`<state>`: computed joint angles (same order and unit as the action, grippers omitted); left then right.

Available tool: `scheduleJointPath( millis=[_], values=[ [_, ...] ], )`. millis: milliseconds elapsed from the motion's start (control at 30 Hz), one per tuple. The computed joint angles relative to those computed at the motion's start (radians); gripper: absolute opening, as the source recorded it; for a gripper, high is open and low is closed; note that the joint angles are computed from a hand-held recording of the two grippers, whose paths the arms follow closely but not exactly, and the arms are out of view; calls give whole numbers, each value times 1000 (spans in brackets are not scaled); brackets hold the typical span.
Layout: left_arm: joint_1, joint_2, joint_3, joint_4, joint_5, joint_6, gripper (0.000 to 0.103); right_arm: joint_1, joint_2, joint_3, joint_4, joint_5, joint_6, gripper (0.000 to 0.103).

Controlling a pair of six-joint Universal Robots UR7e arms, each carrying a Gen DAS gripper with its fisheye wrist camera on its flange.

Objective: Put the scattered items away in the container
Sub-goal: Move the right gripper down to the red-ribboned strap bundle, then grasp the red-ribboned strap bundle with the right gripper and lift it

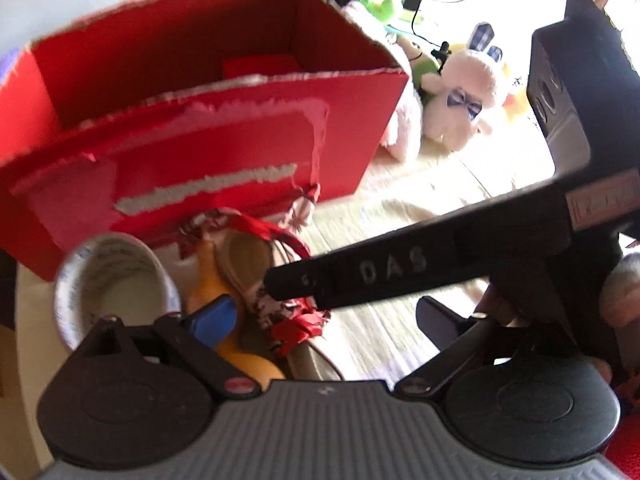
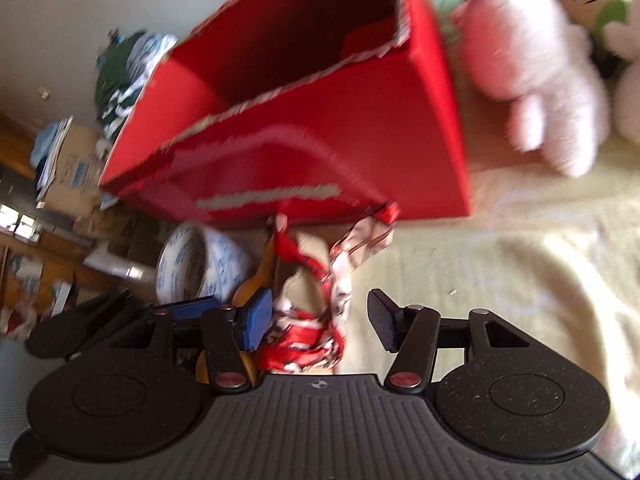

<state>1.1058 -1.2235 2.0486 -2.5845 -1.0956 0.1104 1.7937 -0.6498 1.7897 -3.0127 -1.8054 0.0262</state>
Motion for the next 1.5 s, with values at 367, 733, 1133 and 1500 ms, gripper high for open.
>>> scheduleJointPath(
  millis=[367,733,1133,1500],
  values=[
    [51,60,-73,79,-132,-9,99,-28,-17,10,5,21,10,57],
    [39,107,-88,90,-92,64,100,-61,-64,82,-57,55,21,56],
    [27,118,-70,72,-17,91,88,-65,-19,19,31,106,13,54],
    [-3,135,-56,46,-29,181,78,-59,-54,80,-38,56,17,38]
  ],
)
